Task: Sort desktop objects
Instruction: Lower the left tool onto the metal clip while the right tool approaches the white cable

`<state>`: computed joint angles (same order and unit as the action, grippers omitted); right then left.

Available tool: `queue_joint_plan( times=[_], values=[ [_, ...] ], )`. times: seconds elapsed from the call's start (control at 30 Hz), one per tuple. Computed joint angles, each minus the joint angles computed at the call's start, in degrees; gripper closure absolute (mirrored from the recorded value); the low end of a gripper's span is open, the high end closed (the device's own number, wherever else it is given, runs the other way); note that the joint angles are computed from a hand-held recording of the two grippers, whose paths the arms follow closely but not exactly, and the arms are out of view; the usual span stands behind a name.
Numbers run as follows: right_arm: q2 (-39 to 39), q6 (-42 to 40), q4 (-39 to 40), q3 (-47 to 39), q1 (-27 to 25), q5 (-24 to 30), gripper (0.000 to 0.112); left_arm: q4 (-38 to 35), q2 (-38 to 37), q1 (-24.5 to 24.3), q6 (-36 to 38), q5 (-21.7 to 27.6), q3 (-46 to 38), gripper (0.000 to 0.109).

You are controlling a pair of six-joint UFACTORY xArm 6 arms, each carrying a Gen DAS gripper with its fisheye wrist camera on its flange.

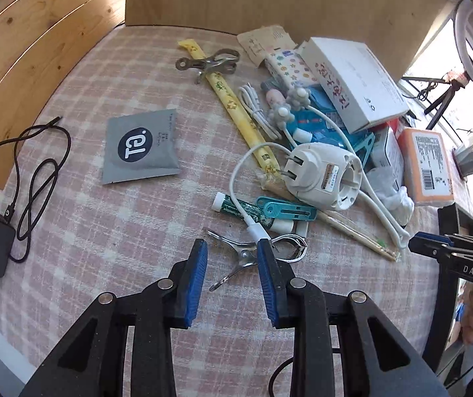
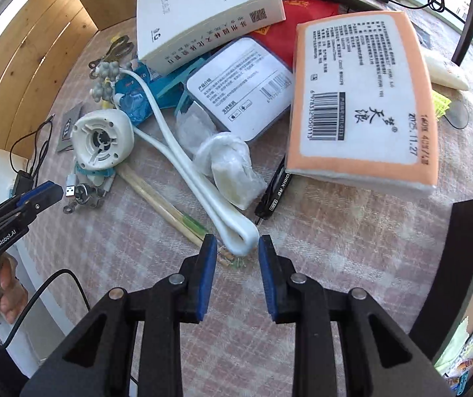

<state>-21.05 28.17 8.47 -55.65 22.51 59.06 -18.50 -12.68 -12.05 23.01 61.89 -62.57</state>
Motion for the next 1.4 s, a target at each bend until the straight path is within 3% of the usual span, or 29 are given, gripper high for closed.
queue_joint_plan(
  times=[0.17,0.37,0.5,0.87,1.0,1.4],
  values=[
    [-2.03,-0.56,-0.42,-0.88,0.9,-1.43,0.085,-0.04,0.19,1.75,1.03,0.07,-1.05,0.08],
    [-1.46,-2.13,-0.58,-0.06,-2.72,-2.7,0.085,-0.56,0.36,2.09,1.1,0.64,-1.99,0.08],
    [1.58,-2.86,-2.1,-2.08,-2.66,-2.75,0.074,-1.47,0.89,3.38,2.0,1.75,-2.94,0.08],
    [6.58,-4.43,-2.51,-4.43,-2.29,-2.22,0.073,-2.05,9.37,0.41,-0.82,2.13,-9.23,0.078],
    [6.4,-4.79,-1.86,-4.19,-2.64,-2.23,0.073,1.35,12.05,0.16,-2.21,1.58,-10.92,0.079],
    [6.82,-5.59,-0.06,-3.67,-2.65,-2.31,0.073,0.29,12.46,-2.06,-0.45,3.63,-10.27,0.079]
  ],
)
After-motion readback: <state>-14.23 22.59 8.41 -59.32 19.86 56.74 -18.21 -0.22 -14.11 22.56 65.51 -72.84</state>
